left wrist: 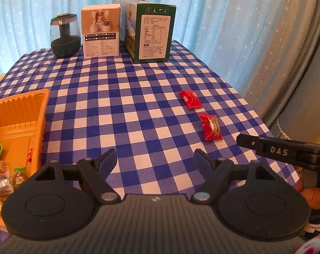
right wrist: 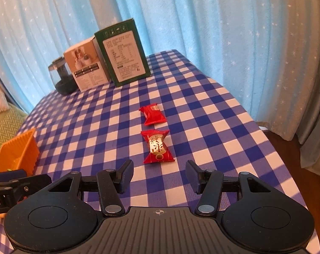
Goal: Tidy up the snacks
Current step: 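Move both open tools back toward the two remaining red candies, then grasp the red candy with the right tool while the left tool grasps the other red candy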
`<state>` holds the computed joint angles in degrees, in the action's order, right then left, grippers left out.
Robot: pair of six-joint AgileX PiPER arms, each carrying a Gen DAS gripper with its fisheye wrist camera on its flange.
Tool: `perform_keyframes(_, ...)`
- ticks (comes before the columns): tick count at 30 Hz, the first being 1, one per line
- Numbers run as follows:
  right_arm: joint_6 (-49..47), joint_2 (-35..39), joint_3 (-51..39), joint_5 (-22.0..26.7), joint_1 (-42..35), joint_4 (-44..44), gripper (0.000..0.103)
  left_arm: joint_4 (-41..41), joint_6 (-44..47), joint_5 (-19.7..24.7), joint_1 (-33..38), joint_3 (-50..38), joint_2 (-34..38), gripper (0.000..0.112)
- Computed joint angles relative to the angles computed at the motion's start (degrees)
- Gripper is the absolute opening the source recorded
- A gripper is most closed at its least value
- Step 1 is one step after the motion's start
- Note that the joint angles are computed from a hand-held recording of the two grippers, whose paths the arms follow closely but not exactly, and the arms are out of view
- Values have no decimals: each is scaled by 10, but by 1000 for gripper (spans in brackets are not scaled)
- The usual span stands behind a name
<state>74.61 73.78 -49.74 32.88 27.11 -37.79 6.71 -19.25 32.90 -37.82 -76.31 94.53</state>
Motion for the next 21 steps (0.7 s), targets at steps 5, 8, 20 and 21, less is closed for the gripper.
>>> perform_keyframes(5,-42,50,-9,-53,-32,-4,55,-6,9,-7,9,-20,32,77)
perform_keyframes(8,-72,84,-21,-83,-55,5,55,-11,13,-11,16,-33,52,77)
perform_keyframes(20,-123,179,-68,-142,-87,-2,54,-33,25,-29,34,-63,107,77)
perform_keyframes(21,-136,184,-72,-144,-90,10,53,-36,28,-30,34,-65,110,77)
